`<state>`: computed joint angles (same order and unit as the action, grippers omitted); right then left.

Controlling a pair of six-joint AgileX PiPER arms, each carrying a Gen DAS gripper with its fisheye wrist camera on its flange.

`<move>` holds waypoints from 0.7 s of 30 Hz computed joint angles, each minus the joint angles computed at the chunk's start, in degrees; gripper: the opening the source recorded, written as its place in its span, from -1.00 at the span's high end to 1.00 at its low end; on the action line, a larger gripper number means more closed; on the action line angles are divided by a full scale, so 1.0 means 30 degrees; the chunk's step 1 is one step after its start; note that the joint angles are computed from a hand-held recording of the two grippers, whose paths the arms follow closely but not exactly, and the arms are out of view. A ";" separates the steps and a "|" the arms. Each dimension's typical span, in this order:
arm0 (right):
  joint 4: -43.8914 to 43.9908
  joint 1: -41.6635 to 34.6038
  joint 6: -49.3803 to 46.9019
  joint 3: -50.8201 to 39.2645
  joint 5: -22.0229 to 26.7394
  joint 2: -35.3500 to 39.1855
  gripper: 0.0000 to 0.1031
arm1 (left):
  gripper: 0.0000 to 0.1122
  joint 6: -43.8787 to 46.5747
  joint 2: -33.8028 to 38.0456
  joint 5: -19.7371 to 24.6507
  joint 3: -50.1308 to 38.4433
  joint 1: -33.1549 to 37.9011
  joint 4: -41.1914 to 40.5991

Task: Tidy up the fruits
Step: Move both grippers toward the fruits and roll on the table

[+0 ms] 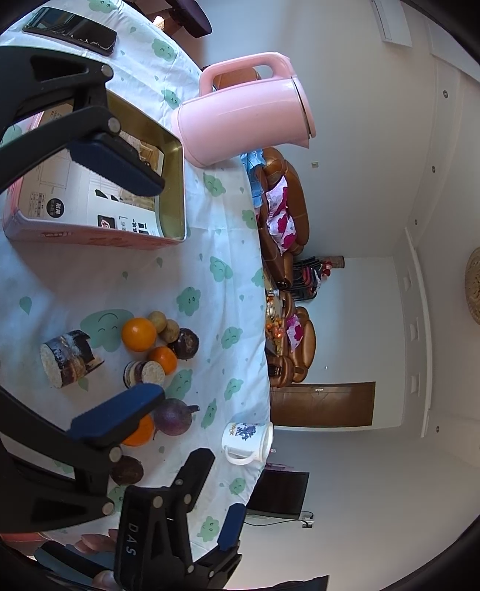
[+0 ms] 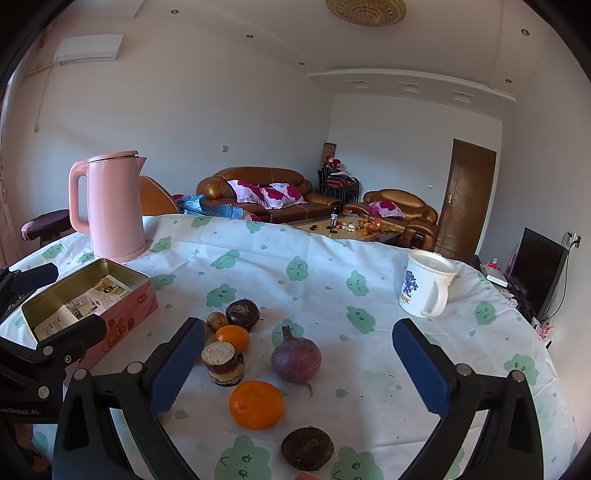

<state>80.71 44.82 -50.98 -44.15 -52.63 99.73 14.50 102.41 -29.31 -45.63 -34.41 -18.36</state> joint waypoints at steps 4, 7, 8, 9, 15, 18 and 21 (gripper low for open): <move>0.0096 -0.0036 -0.0041 0.0008 0.0071 0.0028 -0.97 | -0.84 -0.0045 0.0106 0.0102 -0.0108 0.0011 0.0072; 0.0118 -0.0070 -0.0052 0.0009 0.0152 0.0041 -0.98 | -0.84 -0.0004 0.0153 0.0092 -0.0115 -0.0033 0.0047; 0.0110 -0.0080 -0.0034 0.0014 0.0183 0.0051 -0.97 | -0.84 0.0029 0.0178 0.0091 -0.0117 -0.0071 0.0014; 0.0111 -0.0094 -0.0037 0.0013 0.0220 0.0058 -0.97 | -0.84 0.0078 0.0224 0.0144 -0.0168 -0.0092 -0.0009; 0.0172 -0.0199 -0.0007 0.0031 0.0467 0.0176 -0.97 | -0.84 0.0267 0.0397 0.0318 -0.0219 -0.0355 -0.0010; 0.0157 -0.0269 0.0113 0.0110 0.0608 0.0214 -0.97 | -0.84 0.0168 0.0476 0.0477 -0.0285 -0.0374 0.0183; 0.0196 -0.0357 0.0076 0.0119 0.0791 0.0289 -0.97 | -0.84 0.0164 0.0600 0.0604 -0.0365 -0.0424 0.0219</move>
<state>81.29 43.75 -50.76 -43.79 -50.26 100.60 14.99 104.21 -27.50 -46.72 -35.69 -17.70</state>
